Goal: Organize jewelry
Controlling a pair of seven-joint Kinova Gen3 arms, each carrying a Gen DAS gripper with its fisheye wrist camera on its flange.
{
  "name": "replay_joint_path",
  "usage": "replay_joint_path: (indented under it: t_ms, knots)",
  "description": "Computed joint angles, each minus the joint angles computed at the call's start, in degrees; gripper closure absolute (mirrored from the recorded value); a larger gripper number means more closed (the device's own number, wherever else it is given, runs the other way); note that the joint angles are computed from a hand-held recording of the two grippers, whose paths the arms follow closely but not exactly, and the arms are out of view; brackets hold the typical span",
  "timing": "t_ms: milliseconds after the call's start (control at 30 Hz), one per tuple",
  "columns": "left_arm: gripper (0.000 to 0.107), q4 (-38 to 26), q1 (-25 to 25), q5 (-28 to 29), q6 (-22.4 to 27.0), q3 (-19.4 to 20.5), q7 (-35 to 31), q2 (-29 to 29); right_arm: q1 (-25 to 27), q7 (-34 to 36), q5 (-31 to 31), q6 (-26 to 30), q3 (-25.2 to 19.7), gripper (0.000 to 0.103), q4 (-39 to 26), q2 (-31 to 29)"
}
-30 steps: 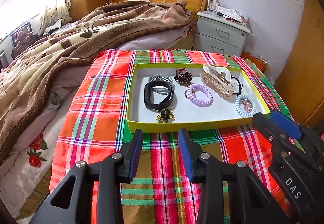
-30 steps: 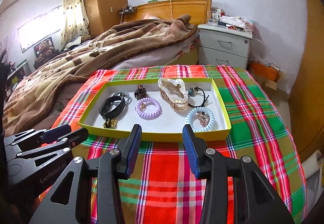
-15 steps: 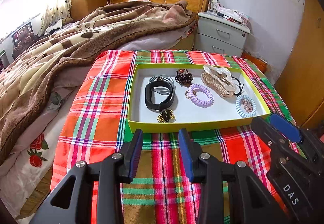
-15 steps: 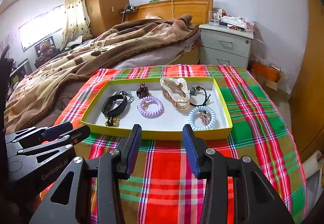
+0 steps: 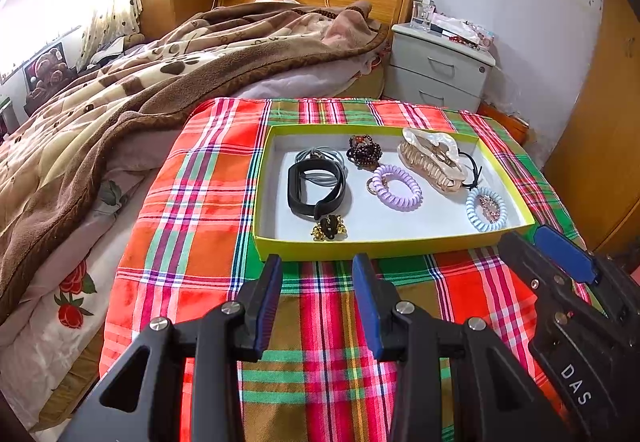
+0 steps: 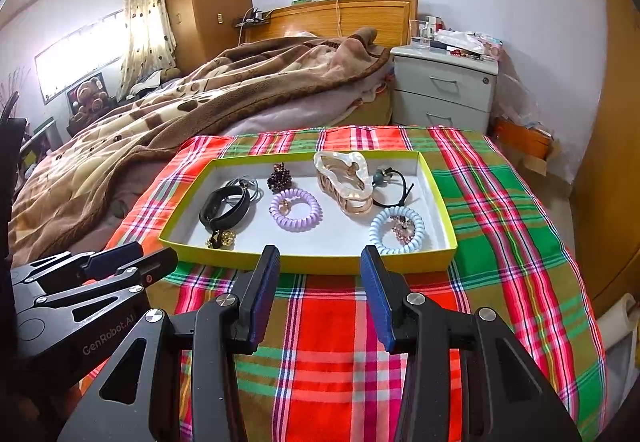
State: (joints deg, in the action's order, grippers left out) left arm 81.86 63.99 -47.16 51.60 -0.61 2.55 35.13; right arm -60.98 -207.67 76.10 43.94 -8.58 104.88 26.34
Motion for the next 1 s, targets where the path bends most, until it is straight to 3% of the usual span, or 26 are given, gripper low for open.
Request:
replay_joint_path:
  t_ms: [1000]
  knots:
    - [0.07,0.33,-0.21,0.49,-0.46,-0.23,0.4,0.23,0.23,0.43,-0.62,-0.38,0.31,0.06,-0.11,0.07]
